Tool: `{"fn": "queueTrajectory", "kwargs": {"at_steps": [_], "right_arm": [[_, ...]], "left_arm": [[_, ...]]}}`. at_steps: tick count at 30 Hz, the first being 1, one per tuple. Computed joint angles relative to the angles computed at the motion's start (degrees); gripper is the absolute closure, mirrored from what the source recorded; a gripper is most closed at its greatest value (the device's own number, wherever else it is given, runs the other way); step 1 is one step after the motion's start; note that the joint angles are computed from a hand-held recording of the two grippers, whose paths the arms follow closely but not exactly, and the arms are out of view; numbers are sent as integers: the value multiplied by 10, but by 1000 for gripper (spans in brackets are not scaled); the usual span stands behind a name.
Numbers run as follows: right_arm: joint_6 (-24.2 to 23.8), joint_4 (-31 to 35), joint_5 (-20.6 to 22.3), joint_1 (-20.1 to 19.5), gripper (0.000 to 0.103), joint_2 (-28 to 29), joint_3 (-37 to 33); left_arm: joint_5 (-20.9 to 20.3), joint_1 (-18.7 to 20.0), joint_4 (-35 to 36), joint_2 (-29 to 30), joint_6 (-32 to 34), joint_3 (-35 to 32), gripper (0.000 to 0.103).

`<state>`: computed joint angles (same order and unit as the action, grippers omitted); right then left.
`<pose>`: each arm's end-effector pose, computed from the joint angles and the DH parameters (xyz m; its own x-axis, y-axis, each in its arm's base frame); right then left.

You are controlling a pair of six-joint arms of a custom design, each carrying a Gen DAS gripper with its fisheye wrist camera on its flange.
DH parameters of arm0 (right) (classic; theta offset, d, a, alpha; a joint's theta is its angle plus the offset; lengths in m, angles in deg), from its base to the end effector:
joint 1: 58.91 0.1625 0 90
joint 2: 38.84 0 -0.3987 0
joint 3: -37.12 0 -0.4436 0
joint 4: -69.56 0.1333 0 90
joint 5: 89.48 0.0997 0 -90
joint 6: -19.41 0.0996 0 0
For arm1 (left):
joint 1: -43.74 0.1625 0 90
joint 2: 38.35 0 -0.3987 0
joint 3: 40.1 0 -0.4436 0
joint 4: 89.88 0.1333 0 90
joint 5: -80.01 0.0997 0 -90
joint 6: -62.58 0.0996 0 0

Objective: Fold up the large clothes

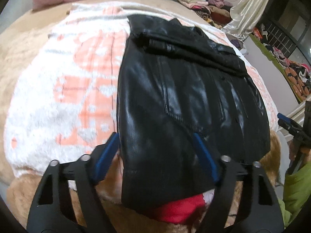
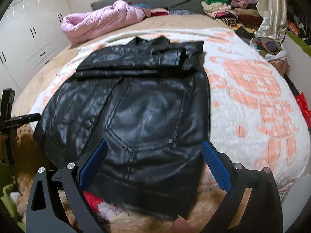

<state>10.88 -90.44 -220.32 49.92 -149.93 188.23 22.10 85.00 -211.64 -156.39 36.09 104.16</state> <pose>0.1679 -0.2811 0.2338 -0.7710 -0.0572 0.6343 -0.3983 0.8204 -0.4102 -0.1162 -0.3496 0.2440 -0.8683 0.2470 -0.4302 0.4033 0.8565 -0.3223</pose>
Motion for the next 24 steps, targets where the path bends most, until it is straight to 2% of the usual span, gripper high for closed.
{"fn": "queueTrajectory", "kwargs": {"at_steps": [7,11,12,13,14,18,21,23,24], "right_arm": [[30,95,18,-42,6,-71,22],[20,124,43,-73,7,-109,35],[15,129,58,-86,10,-119,39],[17,136,67,-97,21,-123,40],[21,143,72,-106,24,-124,40],[26,172,89,-135,28,-124,41],[11,179,108,-149,43,-136,47],[-3,178,124,-148,77,-156,52],[-10,179,138,-150,80,-172,54]], "left_arm": [[-2,-3,11,-10,-7,9,37],[-1,1,14,-5,-10,8,34],[-2,1,14,-3,-10,7,31],[-3,2,17,1,-11,6,27],[-6,4,21,5,-13,4,26],[-13,9,37,10,-23,9,26],[-12,11,33,9,-21,12,27],[0,8,35,8,-27,13,48],[4,8,34,5,-29,13,56]]}}
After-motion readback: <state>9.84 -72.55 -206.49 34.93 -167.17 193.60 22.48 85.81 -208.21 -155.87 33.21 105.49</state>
